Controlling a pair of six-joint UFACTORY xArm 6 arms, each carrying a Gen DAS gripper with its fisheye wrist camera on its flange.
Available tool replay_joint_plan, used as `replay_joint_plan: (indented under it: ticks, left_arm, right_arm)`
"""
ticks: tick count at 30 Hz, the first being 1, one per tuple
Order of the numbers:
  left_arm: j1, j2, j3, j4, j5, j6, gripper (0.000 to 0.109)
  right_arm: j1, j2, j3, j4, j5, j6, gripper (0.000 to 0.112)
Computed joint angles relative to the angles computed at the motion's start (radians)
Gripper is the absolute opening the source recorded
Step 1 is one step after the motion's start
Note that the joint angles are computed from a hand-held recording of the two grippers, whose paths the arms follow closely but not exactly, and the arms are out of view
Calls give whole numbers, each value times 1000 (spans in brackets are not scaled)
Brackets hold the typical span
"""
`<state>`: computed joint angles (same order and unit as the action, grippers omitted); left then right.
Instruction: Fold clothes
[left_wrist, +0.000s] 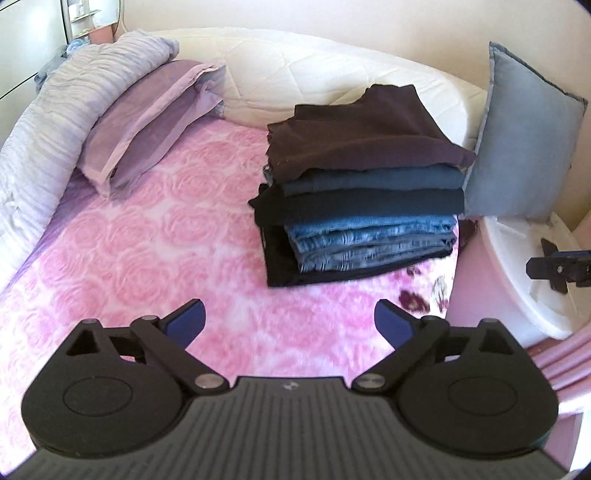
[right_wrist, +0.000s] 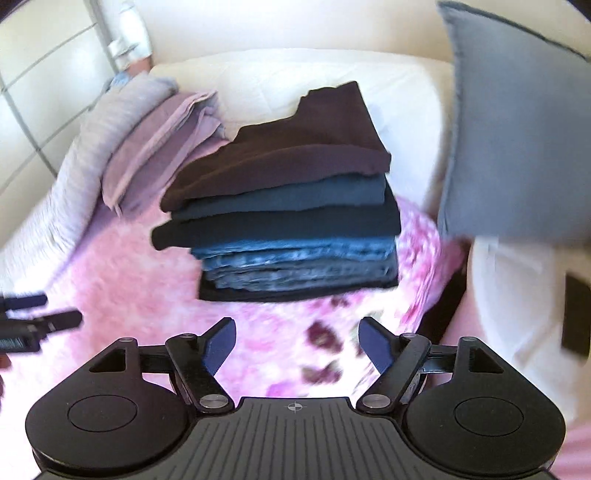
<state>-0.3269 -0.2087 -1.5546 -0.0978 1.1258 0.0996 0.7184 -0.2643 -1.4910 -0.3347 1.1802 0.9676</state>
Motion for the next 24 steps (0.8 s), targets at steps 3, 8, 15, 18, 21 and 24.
replay_joint_plan:
  ticks: [3, 8, 15, 18, 21, 24]
  left_arm:
    - [-14, -28, -5, 43, 31, -33, 96]
    - [-38, -56, -22, 77, 72, -118, 96]
    - [-93, -56, -53, 163, 87, -229, 96]
    - [-120, -59, -58, 192, 94, -268, 96]
    - [-145, -59, -63, 212, 100, -283, 96]
    - [-168, -58, -69, 237, 101, -304, 96]
  right_arm:
    - [44, 11, -54, -7, 34, 64, 78]
    - [73, 25, -101, -4, 46, 78, 80]
    - [57, 9, -87, 15, 29, 19, 81]
    - [45, -6, -77, 31, 31, 1, 81]
    - [36, -16, -70, 44, 34, -19, 81]
    - [32, -24, -65, 56, 35, -33, 81]
